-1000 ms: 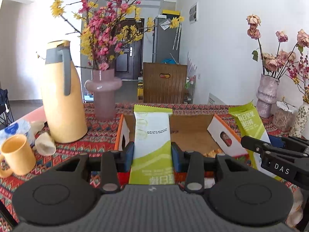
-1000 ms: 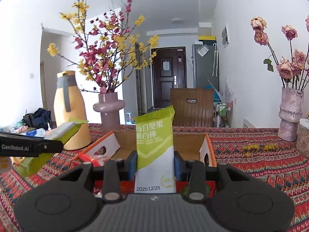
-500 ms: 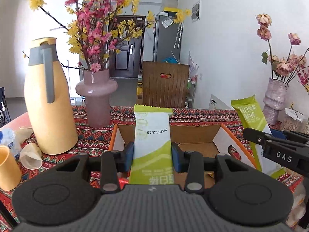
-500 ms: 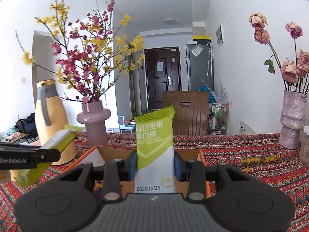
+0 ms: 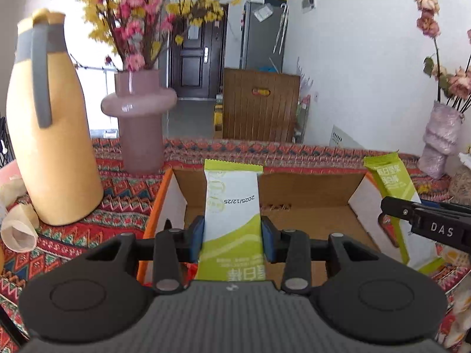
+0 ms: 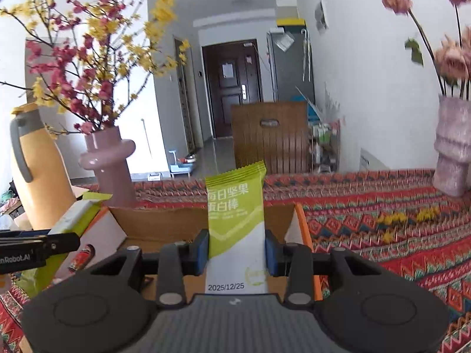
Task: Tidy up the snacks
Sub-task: 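Carry both green bars over the box and open both grippers to drop them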
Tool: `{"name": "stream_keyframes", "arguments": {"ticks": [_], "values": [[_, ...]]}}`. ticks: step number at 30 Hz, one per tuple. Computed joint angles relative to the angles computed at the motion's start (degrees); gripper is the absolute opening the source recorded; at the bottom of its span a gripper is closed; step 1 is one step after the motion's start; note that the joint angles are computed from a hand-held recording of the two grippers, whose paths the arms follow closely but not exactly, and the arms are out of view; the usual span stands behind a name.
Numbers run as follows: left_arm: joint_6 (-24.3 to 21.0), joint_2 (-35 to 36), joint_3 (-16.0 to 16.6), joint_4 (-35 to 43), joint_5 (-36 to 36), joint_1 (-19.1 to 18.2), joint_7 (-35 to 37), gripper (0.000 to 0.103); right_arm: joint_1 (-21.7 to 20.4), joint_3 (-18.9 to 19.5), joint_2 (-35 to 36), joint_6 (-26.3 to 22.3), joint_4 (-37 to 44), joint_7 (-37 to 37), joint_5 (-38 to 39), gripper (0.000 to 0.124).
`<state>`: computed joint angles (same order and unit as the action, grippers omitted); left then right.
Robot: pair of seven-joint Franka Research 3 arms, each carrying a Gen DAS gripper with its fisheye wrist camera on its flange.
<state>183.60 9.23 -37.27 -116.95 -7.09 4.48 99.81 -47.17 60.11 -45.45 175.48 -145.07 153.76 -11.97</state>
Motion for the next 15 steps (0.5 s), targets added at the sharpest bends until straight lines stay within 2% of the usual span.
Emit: {"name": "stream_keyframes", "arguments": {"ticks": [2,5,6,9,10,11,12,13,15], "values": [[-0.15,0.16,2.39,0.12,1.20,-2.06,-1.33,0.040,-0.41,0.38,1.32,0.20,0.07,-0.06,-0.06,0.037],[0.42,0.48,2.48,0.06,1.61,-1.99,-2.19,0.043,-0.66,0.82,3.08,0.03,0.46,-0.19,-0.25,0.038],[0.54,0.57,0.05,-0.15,0.98,0.31,-1.28,0.048,-0.57,0.81,3.66,0.14,0.42,-0.27,-0.37,0.039],[2.39,-0.08,-0.91,-1.28,1.69,1.40,-2.27,0.073,-0.34,0.92,4.18,0.11,0.31,0.07,-0.58,0.042],[3.15,-0.49,-0.31,-1.75,2.46,0.97,-3.16,0.082,-0.02,0.66,3.88,0.10,0.04,0.19,-0.62,0.050],[3.88,-0.63,-1.12,-2.12,2.97,1.87,-3.69,0.086,0.22,0.51,3.72,0.53,-0.18,0.37,-0.63,0.056],[4.70,-0.71,-3.76,-2.63,3.38,4.53,-4.11,0.094,0.44,0.37,3.20,1.02,-0.53,0.67,-0.50,0.070],[5.76,-0.94,-4.56,-3.14,3.92,5.47,-4.90,0.102,0.46,0.45,2.16,1.23,-0.86,1.11,-0.28,0.086],[8.15,-1.16,-6.65,-4.21,5.76,7.88,-6.79,0.103,0.57,0.50,-0.08,1.95,-1.71,1.78,0.27,0.103]]}}
